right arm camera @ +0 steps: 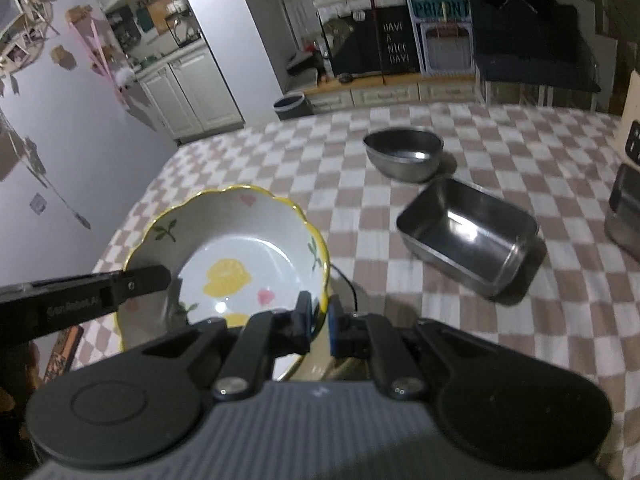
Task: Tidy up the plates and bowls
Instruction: 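Carry the lemon-print bowl and lower it into the cream bowl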
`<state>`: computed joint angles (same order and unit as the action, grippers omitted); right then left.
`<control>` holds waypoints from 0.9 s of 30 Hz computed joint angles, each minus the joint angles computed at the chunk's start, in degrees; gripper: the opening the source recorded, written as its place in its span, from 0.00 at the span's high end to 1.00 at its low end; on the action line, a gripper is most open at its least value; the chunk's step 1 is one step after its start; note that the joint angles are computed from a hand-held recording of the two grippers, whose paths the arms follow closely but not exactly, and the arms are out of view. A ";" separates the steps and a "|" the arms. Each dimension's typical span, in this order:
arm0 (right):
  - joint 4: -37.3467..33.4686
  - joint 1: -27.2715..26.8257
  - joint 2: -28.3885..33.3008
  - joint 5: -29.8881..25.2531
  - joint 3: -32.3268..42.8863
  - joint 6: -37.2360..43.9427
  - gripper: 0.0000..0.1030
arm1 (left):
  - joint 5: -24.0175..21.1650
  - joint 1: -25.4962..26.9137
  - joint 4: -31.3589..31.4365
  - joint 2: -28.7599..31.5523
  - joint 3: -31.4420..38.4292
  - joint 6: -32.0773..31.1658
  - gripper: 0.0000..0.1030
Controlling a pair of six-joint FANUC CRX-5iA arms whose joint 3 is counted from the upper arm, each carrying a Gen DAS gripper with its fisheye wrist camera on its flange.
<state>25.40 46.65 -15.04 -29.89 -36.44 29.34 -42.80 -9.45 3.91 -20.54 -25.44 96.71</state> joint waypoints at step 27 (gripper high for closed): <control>-11.44 -0.26 13.08 -8.07 11.15 8.46 0.88 | -7.10 0.87 -4.54 6.72 3.75 0.28 0.92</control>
<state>13.96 46.39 -1.96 -37.97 -25.29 37.81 -49.90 -8.58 -0.63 -13.81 -21.69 96.99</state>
